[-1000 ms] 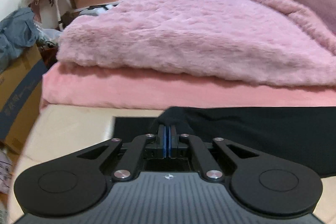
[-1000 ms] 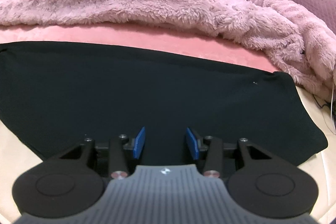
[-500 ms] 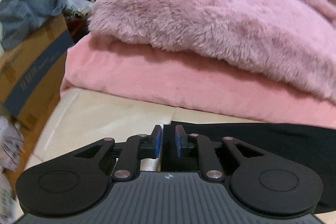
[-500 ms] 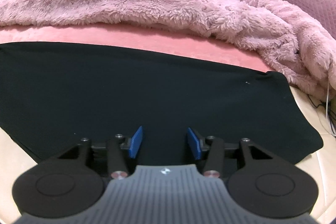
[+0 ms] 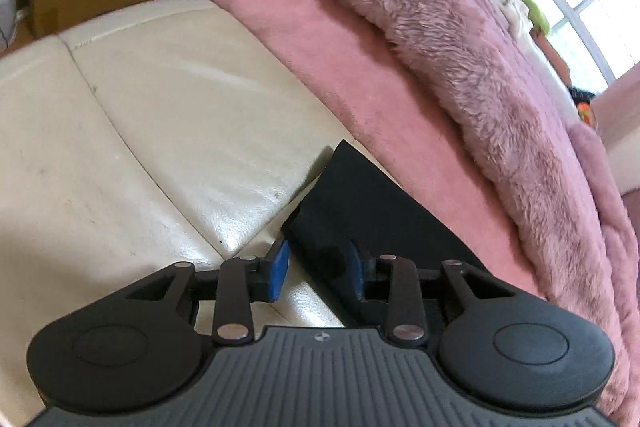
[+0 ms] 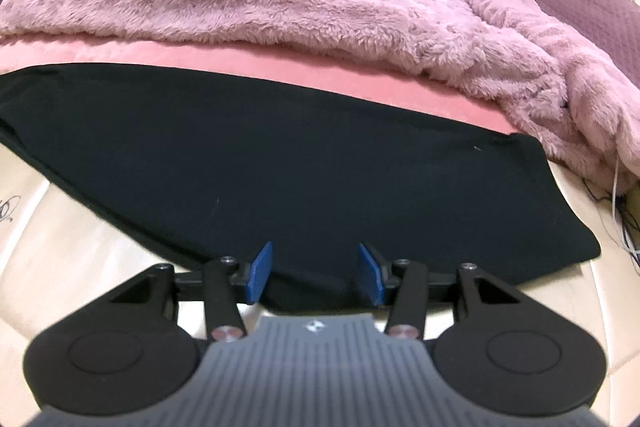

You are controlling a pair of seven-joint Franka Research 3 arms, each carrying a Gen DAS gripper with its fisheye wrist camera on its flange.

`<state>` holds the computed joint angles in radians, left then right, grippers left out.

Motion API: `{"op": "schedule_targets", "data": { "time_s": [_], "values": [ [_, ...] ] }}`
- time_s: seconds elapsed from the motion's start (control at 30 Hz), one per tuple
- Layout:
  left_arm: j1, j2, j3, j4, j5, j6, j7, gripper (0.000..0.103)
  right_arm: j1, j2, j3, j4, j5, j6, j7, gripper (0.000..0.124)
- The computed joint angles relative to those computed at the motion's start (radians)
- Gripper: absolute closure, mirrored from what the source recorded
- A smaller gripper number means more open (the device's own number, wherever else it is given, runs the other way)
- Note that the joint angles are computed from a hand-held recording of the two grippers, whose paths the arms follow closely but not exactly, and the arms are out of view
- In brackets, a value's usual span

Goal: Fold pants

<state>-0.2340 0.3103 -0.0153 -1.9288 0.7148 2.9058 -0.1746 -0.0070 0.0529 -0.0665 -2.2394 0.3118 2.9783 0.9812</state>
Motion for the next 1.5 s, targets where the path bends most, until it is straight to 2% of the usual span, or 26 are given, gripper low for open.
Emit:
{"op": "schedule_targets", "data": {
  "time_s": [0.1, 0.13, 0.23, 0.33, 0.43, 0.47, 0.53, 0.57, 0.6, 0.63, 0.67, 0.73, 0.8, 0.87, 0.97, 1.0, 1.07, 1.1, 1.13, 1.2, 1.3, 1.33, 1.4, 1.43, 1.5],
  "values": [
    [-0.037, 0.014, 0.037, 0.019, 0.070, -0.015, -0.075, 0.070, -0.005, -0.043, 0.002, -0.036, 0.047, -0.016, -0.050, 0.079],
    [-0.041, 0.019, 0.038, 0.026, 0.083, -0.027, -0.086, 0.081, -0.004, -0.058, 0.000, -0.050, 0.040, -0.021, -0.056, 0.079],
    [-0.034, 0.025, 0.021, 0.044, 0.094, -0.068, -0.070, 0.098, -0.009, -0.091, 0.000, -0.097, -0.084, -0.015, 0.008, 0.079],
    [-0.030, 0.028, 0.011, 0.054, 0.106, -0.087, -0.059, 0.100, -0.030, -0.101, 0.014, -0.132, -0.259, 0.014, 0.139, 0.079],
    [-0.015, 0.035, -0.010, 0.068, 0.076, -0.113, -0.018, 0.100, -0.022, -0.081, 0.019, -0.122, -0.292, 0.021, 0.199, 0.079],
    [-0.013, 0.038, -0.015, 0.075, 0.068, -0.125, -0.004, 0.100, -0.027, -0.069, 0.021, -0.118, -0.382, 0.034, 0.273, 0.079],
    [-0.010, 0.042, -0.024, 0.088, 0.049, -0.148, 0.026, 0.100, -0.032, -0.041, 0.010, -0.096, -0.664, 0.035, 0.497, 0.081],
    [-0.008, 0.044, -0.029, 0.097, 0.037, -0.165, 0.045, 0.100, -0.024, -0.029, -0.003, -0.080, -0.789, 0.022, 0.602, 0.087],
    [-0.007, 0.047, -0.034, 0.107, 0.027, -0.181, 0.065, 0.100, 0.014, -0.015, -0.048, -0.058, -0.923, -0.001, 0.718, 0.093],
    [-0.008, 0.047, -0.037, 0.114, 0.019, -0.196, 0.081, 0.100, 0.022, -0.001, -0.057, -0.038, -0.986, -0.028, 0.780, 0.105],
    [-0.012, 0.043, -0.037, 0.120, 0.017, -0.217, 0.090, 0.101, -0.005, 0.006, -0.033, -0.032, -0.980, -0.034, 0.796, 0.122],
    [-0.016, 0.021, -0.035, 0.115, 0.022, -0.241, 0.090, 0.101, -0.006, -0.006, -0.044, -0.051, -0.851, 0.001, 0.748, 0.124],
    [0.006, 0.001, -0.072, 0.120, -0.047, -0.302, 0.190, 0.101, -0.018, -0.038, -0.040, -0.073, -0.719, 0.014, 0.644, 0.124],
    [0.016, -0.015, -0.101, 0.123, -0.105, -0.379, 0.294, 0.101, -0.025, -0.072, -0.034, -0.080, -0.611, -0.038, 0.519, 0.124],
    [0.016, -0.044, -0.120, 0.098, -0.149, -0.454, 0.378, 0.101, -0.029, -0.103, -0.032, -0.083, -0.442, -0.147, 0.352, 0.124],
    [0.012, -0.051, -0.123, 0.095, -0.155, -0.487, 0.395, 0.101, -0.033, -0.114, -0.029, -0.092, -0.424, -0.166, 0.333, 0.124],
    [0.004, -0.060, -0.126, 0.092, -0.150, -0.541, 0.414, 0.101, -0.059, -0.132, -0.015, -0.114, -0.519, -0.196, 0.395, 0.124],
    [0.005, -0.070, -0.127, 0.078, -0.149, -0.538, 0.418, 0.101, -0.077, -0.140, -0.006, -0.124, -0.549, -0.199, 0.419, 0.124],
    [0.012, -0.081, -0.128, 0.057, -0.156, -0.512, 0.421, 0.101, -0.072, -0.151, -0.018, -0.131, -0.510, -0.213, 0.399, 0.124],
    [0.026, -0.089, -0.129, 0.037, -0.172, -0.476, 0.438, 0.099, -0.056, -0.167, -0.036, -0.134, -0.356, -0.226, 0.298, 0.124],
    [0.012, -0.091, -0.116, 0.047, -0.114, -0.505, 0.392, 0.081, -0.036, -0.161, -0.041, -0.119, -0.220, -0.199, 0.171, 0.123],
    [0.007, -0.096, -0.115, 0.049, -0.090, -0.518, 0.384, 0.077, -0.031, -0.150, -0.040, -0.104, -0.186, -0.192, 0.138, 0.116],
    [-0.006, -0.107, -0.116, 0.053, -0.028, -0.532, 0.365, 0.077, -0.017, -0.120, -0.036, -0.068, -0.105, -0.169, 0.069, 0.104],
    [-0.009, -0.113, -0.119, 0.050, 0.004, -0.514, 0.371, 0.077, -0.007, -0.100, -0.036, -0.041, -0.037, -0.171, 0.015, 0.099],
    [-0.004, -0.115, -0.132, 0.041, 0.028, -0.439, 0.429, 0.077, 0.004, -0.052, -0.029, 0.027, 0.103, -0.204, -0.088, 0.098]
  ]
}}
